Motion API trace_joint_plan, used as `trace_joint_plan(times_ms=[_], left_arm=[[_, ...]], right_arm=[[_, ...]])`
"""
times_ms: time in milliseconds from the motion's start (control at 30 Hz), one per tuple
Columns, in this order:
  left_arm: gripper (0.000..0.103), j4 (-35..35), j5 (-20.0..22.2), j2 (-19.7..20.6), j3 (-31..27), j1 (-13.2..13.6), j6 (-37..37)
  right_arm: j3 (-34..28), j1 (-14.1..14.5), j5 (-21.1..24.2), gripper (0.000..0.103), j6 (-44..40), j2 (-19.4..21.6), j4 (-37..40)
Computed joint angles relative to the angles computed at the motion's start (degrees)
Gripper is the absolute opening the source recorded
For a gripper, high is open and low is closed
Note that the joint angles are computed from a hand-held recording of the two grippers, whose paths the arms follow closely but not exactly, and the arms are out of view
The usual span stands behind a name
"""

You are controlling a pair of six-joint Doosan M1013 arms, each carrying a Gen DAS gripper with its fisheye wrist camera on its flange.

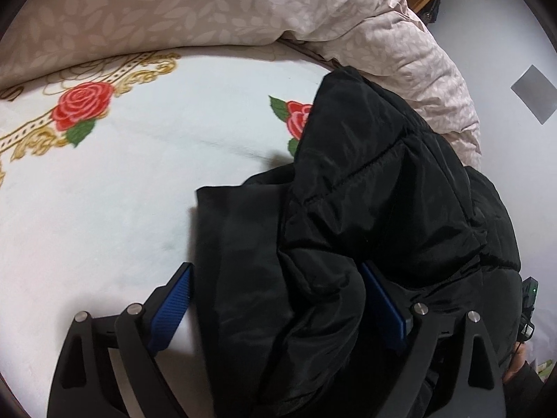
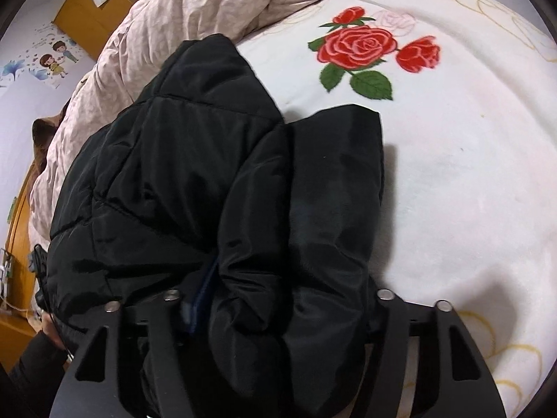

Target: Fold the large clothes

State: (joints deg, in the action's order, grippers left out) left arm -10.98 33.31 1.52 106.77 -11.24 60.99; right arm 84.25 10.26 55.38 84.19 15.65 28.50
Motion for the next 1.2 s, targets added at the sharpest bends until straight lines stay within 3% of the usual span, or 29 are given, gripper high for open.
trace_joint_plan(times_ms=[100,167,233,333,567,900,1100,1200], left_arm=[[0.074,-2.3,-0.9,-0.3,0.3,-0.2,2.7],[0.054,-2.9,-1.1,-0.8,0.4,-0.2,3.6],[0.041,-1.1,-0.4,-1.4,0.0,-0.6,2.0],[0.031,3.6,1.1,-2.6,-0.9,-1.4,-1.3],[0.028,13.3,3.3,-6.7,-2.0,-4.2,-8.6],[0.028,20.2,7.1,-13.0,-0.5,-6.6,-14.3],[0.028,22.7,8.2,-14.6,-0.4,-5.9,-16.4],[0.028,22.5,8.2,-14.7,-0.7,-4.2,-15.4]], right_arm=[[-0.1,0.1,0.0,0.048,0.1,0.0,0.3],[-0.5,0.1,0.2,0.04,0.3,0.0,0.6],[-1.3,0.5,0.6,0.033,1.0,-0.1,-0.7],[-2.0,0.8,0.8,0.026,2.0,-0.6,-2.1],[-2.2,0.9,0.3,0.023,1.1,-4.0,-2.3],[1.1,1.5,-0.2,0.023,-1.3,-9.1,0.4],[-1.3,3.5,-0.3,0.023,-1.8,-8.2,-0.3],[-3.0,4.4,-0.4,0.023,-2.3,-6.9,0.0]])
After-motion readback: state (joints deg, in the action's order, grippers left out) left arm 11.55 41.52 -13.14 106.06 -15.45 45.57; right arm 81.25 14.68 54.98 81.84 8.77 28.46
